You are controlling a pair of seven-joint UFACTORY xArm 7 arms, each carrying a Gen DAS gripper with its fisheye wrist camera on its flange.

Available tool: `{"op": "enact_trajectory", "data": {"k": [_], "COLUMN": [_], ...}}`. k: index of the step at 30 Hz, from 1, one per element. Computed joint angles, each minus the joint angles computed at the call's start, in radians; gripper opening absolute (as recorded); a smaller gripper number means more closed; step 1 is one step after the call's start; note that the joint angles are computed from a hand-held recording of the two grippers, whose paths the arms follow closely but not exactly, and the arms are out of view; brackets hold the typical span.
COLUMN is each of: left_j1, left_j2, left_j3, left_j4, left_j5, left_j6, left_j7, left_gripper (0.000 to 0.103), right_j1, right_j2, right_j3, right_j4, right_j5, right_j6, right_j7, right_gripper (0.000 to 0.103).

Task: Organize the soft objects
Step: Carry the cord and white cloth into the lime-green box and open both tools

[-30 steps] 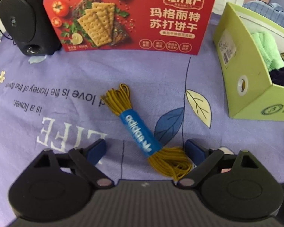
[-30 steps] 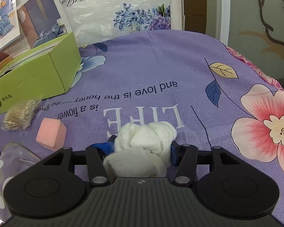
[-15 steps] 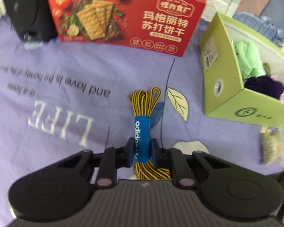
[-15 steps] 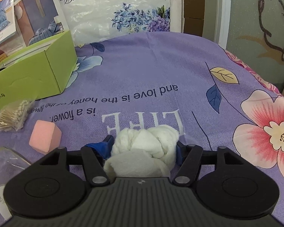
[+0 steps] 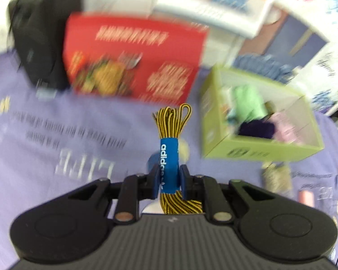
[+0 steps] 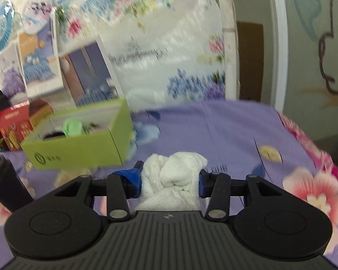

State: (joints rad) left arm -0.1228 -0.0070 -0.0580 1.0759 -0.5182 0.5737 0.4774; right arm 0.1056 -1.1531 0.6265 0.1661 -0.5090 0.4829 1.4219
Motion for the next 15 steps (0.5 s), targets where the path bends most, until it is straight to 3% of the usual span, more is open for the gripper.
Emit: {"op": "enact_trajectory", "data": {"k": [3, 6, 12, 15], "left_j1": [-0.025, -0.054, -0.108, -0.125], "left_j2": [0.025, 0.103, 0.306, 0.387], "left_j3": [-0.024, -0.055, -0.109, -0.126], "left_j4": [0.082, 0.200, 0.404, 0.480], "left_j5": [-0.016, -0.014, 0.085, 0.147], "left_j6": [0.006, 0.017, 0.011, 0.030], "left_j7": [0.016, -0.003, -0.096, -0.120], "left_gripper": [0.013, 0.013, 0.013, 0.014], "right_j1": [-0.211, -0.476, -0.954, -1.163], "right_j2": [0.129, 0.316, 0.572, 0.609], "right_j3": [-0.001, 0.096, 0.441, 0.624], "right_j4": [0.097, 0.243, 0.478, 0.538], "right_j5": [-0.083, -0.131, -0.119, -0.070], "right_j6": [-0.204, -0.395, -0.604, -0.694], "right_j7": [-0.044, -0.085, -0.123, -0.137], "right_gripper": [0.030, 0.030, 0.031, 0.036]}}
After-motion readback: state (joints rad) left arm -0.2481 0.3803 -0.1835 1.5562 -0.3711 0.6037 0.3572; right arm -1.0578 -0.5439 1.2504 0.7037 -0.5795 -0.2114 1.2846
